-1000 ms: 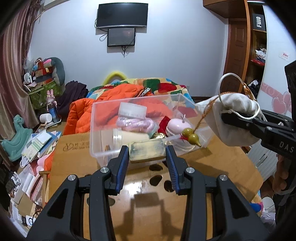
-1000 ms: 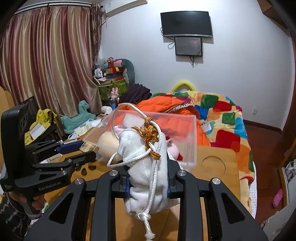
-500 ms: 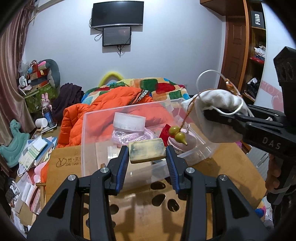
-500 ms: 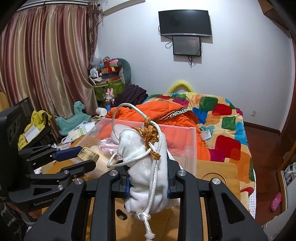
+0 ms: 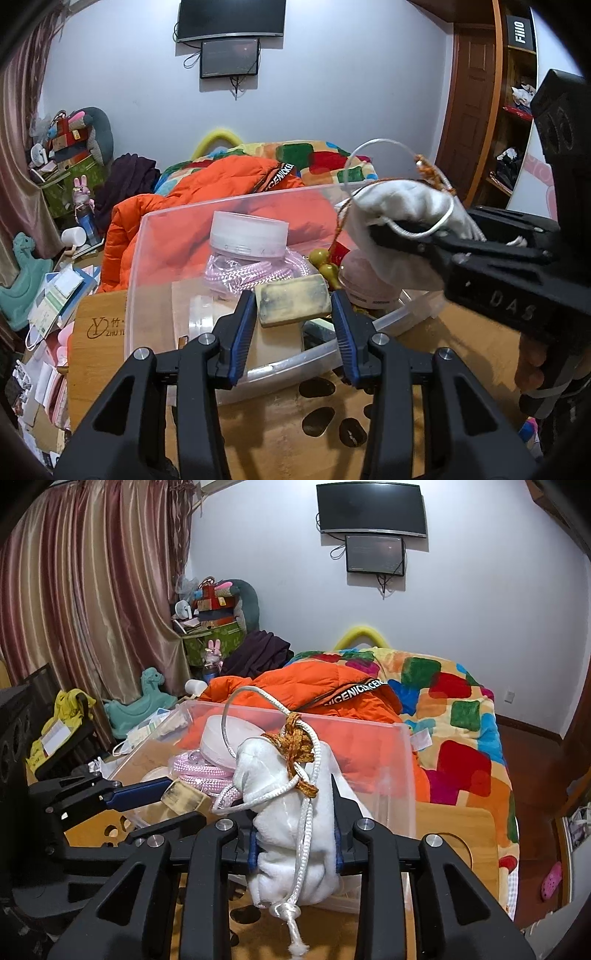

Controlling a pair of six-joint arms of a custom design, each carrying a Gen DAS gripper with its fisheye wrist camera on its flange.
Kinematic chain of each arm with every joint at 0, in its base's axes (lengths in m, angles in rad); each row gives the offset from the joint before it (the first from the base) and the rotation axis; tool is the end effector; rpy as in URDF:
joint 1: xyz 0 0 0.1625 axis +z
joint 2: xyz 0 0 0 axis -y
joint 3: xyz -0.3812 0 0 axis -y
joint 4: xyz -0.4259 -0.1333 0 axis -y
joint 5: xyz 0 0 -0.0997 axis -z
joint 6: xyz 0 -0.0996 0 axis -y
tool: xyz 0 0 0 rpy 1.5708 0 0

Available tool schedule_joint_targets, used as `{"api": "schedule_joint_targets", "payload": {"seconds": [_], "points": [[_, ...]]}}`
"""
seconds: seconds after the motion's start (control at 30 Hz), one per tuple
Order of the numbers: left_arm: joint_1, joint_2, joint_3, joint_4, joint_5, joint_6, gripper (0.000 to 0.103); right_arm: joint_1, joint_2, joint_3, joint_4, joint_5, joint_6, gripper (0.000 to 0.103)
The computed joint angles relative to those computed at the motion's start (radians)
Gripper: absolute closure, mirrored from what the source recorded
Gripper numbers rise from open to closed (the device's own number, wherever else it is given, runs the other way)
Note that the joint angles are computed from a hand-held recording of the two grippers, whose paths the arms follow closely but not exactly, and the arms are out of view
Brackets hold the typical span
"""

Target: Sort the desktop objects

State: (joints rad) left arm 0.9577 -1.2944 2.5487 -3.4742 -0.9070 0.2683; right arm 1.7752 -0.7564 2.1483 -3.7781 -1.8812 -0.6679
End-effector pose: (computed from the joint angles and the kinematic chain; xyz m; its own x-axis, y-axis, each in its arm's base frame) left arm -0.0499 -0.4092 0.1223 -0.7063 0.3160 -0.6335 0.6696 0.5888 -0.4527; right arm 0.2003 -0.4593 0.0126 -0.6813 -0.3966 0.6153 -0.7147 0.5422 -0.4419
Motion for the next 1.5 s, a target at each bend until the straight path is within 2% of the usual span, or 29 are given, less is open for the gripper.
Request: {"api": "schedule_joint_targets", "payload": {"seconds": [0.13,0.3,0.37,0.43,0.47,0.57,0.7,0.93,1.0,1.1,1.2,1.23,1.3,1.43,1.5], "points": [[0.010,0.002,-0.005,-0.002,-0.011,0.003,0.061,-0.001,0.025,-0.018,0.001,-0.011,-0.017,0.069],[0.001,0.009,-0.003,-0.015,0.010,0.007,0.056,0.007,0.041,-0.026,-0.008,-0.034,-0.032,0.065],[-0.004,0.008,0.001,-0.021,0.020,0.006,0.053,0.007,0.035,-0.025,0.002,-0.041,-0.023,0.058],[-0.012,0.013,0.007,-0.041,0.039,0.009,0.042,0.002,0.024,-0.024,0.022,-0.048,0.004,0.047],[-0.012,0.007,0.011,-0.039,0.034,0.010,0.039,-0.007,0.013,-0.016,0.034,-0.032,0.017,0.047],[-0.017,-0.001,0.017,-0.039,0.039,0.011,0.039,-0.008,0.003,-0.006,0.040,-0.028,0.026,0.045],[-0.023,-0.018,0.029,-0.027,0.036,0.002,0.035,0.000,0.001,0.005,0.019,-0.040,0.013,0.034],[-0.038,-0.046,0.048,-0.009,0.047,-0.017,0.033,0.020,-0.017,0.045,-0.034,-0.046,-0.019,0.033],[-0.041,-0.061,0.057,-0.001,0.049,-0.030,0.025,0.023,-0.022,0.057,-0.047,-0.050,-0.023,0.032],[-0.044,-0.079,0.072,0.000,0.058,-0.040,0.023,0.023,-0.032,0.077,-0.061,-0.046,-0.021,0.032],[-0.052,-0.101,0.091,0.014,0.072,-0.058,0.023,0.022,-0.039,0.095,-0.072,-0.046,-0.017,0.022],[-0.054,-0.113,0.097,0.025,0.073,-0.067,0.022,0.022,-0.039,0.102,-0.084,-0.044,-0.018,0.022],[-0.059,-0.128,0.109,0.033,0.080,-0.083,0.015,0.024,-0.042,0.115,-0.104,-0.044,-0.021,0.022],[-0.088,-0.161,0.143,0.043,0.116,-0.130,0.009,0.026,-0.049,0.141,-0.132,-0.043,-0.016,0.022],[-0.116,-0.169,0.161,0.044,0.156,-0.148,0.006,0.026,-0.056,0.158,-0.141,-0.040,-0.005,0.021]]}}
